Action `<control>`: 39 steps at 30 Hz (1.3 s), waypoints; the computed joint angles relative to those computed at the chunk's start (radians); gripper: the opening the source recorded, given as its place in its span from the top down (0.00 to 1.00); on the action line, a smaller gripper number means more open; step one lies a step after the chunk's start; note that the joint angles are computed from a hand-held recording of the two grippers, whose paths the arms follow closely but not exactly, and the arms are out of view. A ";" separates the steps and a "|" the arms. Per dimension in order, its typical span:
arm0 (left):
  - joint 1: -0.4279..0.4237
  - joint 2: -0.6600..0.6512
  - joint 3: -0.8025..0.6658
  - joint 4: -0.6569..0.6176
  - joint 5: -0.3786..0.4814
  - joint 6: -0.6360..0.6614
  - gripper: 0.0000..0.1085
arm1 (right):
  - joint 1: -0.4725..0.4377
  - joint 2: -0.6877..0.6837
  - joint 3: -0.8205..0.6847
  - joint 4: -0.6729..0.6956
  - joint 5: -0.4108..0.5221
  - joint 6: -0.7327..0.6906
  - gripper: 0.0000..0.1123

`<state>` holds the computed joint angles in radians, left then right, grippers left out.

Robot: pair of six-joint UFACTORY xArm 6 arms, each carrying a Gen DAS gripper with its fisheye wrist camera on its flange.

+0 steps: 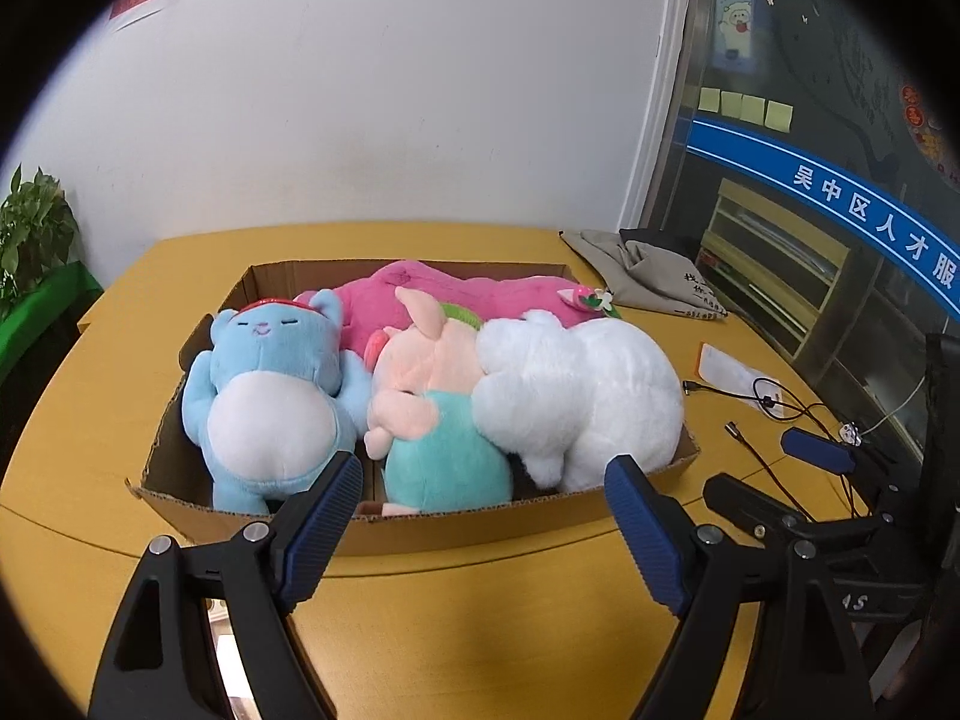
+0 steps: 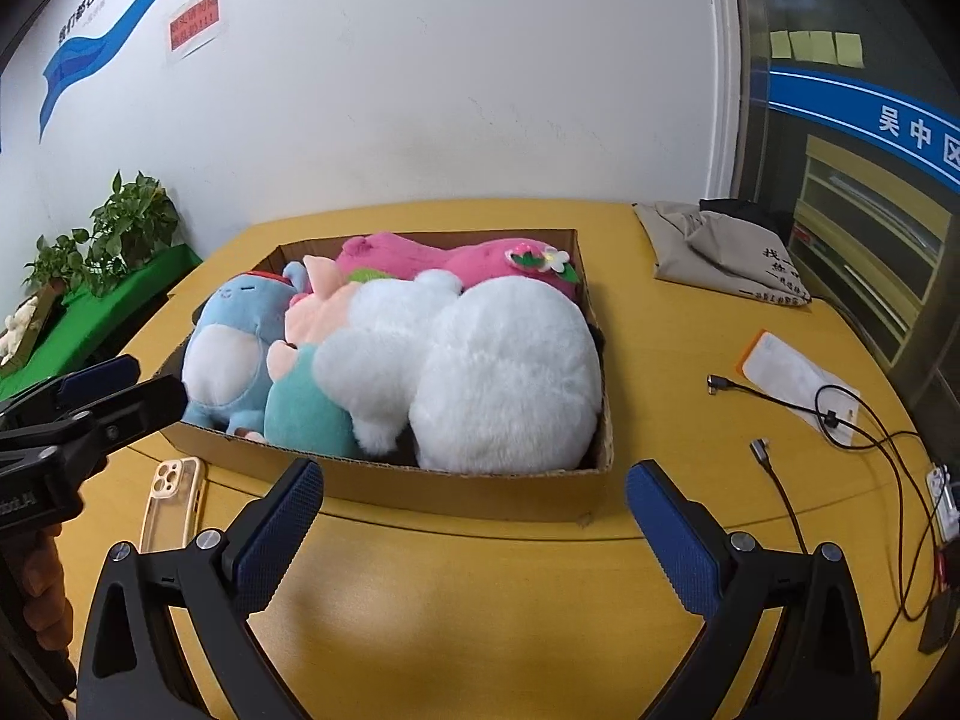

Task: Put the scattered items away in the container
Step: 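Raise both open grippers out of the box and move toward the phone case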

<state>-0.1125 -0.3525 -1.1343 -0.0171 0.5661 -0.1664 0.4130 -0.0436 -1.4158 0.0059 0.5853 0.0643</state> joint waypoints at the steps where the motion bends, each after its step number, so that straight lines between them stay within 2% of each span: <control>1: 0.002 -0.003 0.003 -0.005 0.004 0.006 0.23 | 0.000 -0.003 0.002 -0.004 0.001 0.006 0.09; 10: 0.036 -0.043 0.033 -0.058 0.028 0.079 0.23 | 0.018 -0.033 0.021 -0.067 -0.008 0.069 0.09; 16: 0.120 -0.076 0.061 -0.121 0.080 0.139 0.23 | 0.032 -0.053 0.043 -0.065 -0.017 0.075 0.09; 21: 0.246 -0.128 0.121 -0.206 0.180 0.213 0.23 | 0.058 -0.042 0.060 0.056 0.006 -0.027 0.09; 24: 0.340 -0.127 0.144 -0.242 0.265 0.253 0.23 | 0.102 -0.003 0.053 0.170 0.030 -0.115 0.09; 28: 0.439 -0.099 0.165 -0.339 0.330 0.309 0.23 | 0.177 0.083 0.014 0.298 0.069 -0.233 0.09; 31: 0.473 -0.059 0.170 -0.379 0.335 0.348 0.25 | 0.230 0.151 -0.015 0.389 0.073 -0.297 0.10; 35: 0.493 -0.021 0.173 -0.431 0.359 0.395 0.26 | 0.294 0.239 -0.049 0.390 0.046 -0.284 0.13; 39: 0.513 0.009 0.147 -0.445 0.374 0.430 0.26 | 0.331 0.292 -0.085 0.433 0.049 -0.341 0.13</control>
